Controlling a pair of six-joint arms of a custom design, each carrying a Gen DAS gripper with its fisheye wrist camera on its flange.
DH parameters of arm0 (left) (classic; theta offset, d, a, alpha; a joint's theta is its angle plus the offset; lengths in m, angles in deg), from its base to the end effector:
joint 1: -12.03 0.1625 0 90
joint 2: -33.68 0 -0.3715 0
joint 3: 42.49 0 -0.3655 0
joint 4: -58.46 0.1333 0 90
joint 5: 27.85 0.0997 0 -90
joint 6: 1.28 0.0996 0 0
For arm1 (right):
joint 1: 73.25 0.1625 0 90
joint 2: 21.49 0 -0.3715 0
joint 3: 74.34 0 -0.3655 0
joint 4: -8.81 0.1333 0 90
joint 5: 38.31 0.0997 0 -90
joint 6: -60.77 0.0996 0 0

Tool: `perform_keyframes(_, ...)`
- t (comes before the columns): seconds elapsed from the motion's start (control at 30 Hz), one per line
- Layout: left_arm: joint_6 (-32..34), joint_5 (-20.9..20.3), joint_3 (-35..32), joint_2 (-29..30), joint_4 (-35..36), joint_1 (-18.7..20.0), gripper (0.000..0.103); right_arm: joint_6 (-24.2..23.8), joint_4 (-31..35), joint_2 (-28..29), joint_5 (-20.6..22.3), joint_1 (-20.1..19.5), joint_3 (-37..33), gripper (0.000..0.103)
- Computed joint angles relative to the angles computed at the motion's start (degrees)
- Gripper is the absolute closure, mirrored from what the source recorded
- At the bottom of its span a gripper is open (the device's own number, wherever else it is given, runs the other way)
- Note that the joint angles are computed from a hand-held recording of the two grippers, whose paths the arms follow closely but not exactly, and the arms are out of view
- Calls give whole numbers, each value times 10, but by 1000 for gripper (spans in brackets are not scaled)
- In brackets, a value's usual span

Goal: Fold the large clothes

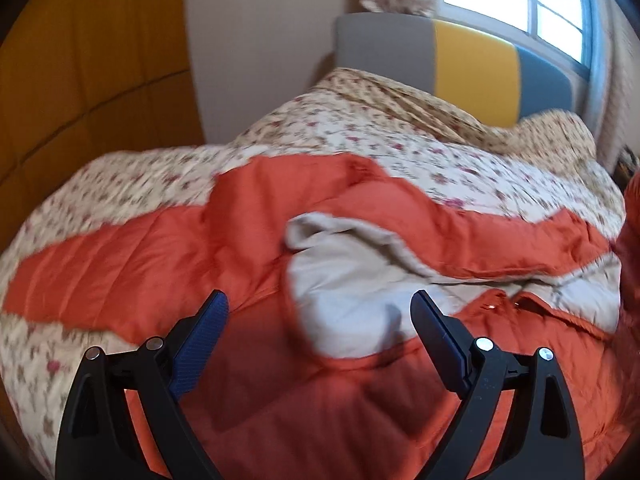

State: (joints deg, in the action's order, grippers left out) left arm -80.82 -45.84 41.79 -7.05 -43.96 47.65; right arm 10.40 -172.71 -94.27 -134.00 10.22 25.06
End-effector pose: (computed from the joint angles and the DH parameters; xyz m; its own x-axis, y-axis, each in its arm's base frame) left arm -0.3678 -0.5440 0.0752 -0.6444 -0.3927 -0.6562 0.3425 0.6190 -0.7068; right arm 0.0579 -0.5791 0.4018 -0.6612 -0.1955 0.7243 -0.7228 0.4247 -0.5452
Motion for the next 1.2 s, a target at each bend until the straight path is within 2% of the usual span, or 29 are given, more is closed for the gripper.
perform_keyframes(0.1,-20,-12,32,-23,-26,-1,11,-46,-8,-7,14,15,44,98)
perform_keyframes(0.17,13,-22,62,-36,-95,-3,11,-85,-13,-8,16,24,68,98)
perform_keyframes(0.3,46,-34,86,-42,-147,-10,11,-209,-44,3,15,41,119,98)
perform_keyframes(0.43,103,-42,120,-51,-244,-17,11,-291,-55,11,14,44,156,98)
perform_keyframes(0.6,153,-56,148,-57,-352,-18,11,-345,-29,33,-25,50,157,95)
perform_keyframes(0.7,176,-67,156,-58,-403,-18,11,-356,-13,36,-39,50,156,85)
perform_keyframes(0.77,194,-82,152,-54,-442,-15,11,-347,11,24,-33,49,156,79)
perform_keyframes(0.87,246,-103,138,-39,-515,-11,11,-320,64,-22,8,33,163,58)
perform_keyframes(0.9,279,-113,123,-25,-542,-9,11,-307,80,-40,19,29,164,58)
perform_keyframes(0.97,307,-119,94,-6,-536,-6,12,-259,135,-74,48,17,154,59)
perform_keyframes(1.03,343,-139,46,21,-506,3,21,-182,170,-100,92,-1,132,59)
perform_keyframes(1.07,340,-150,21,32,-463,9,33,-146,179,-104,104,-6,119,59)
perform_keyframes(1.1,335,-168,-10,47,-414,19,52,-100,180,-103,116,-15,101,59)
perform_keyframes(1.13,329,-181,-24,54,-388,23,65,-71,176,-100,117,-19,87,59)
perform_keyframes(1.17,319,-190,-40,63,-356,28,76,-22,159,-86,109,-23,64,59)
perform_keyframes(1.2,316,-187,-41,66,-347,28,82,19,145,-67,89,-24,38,60)
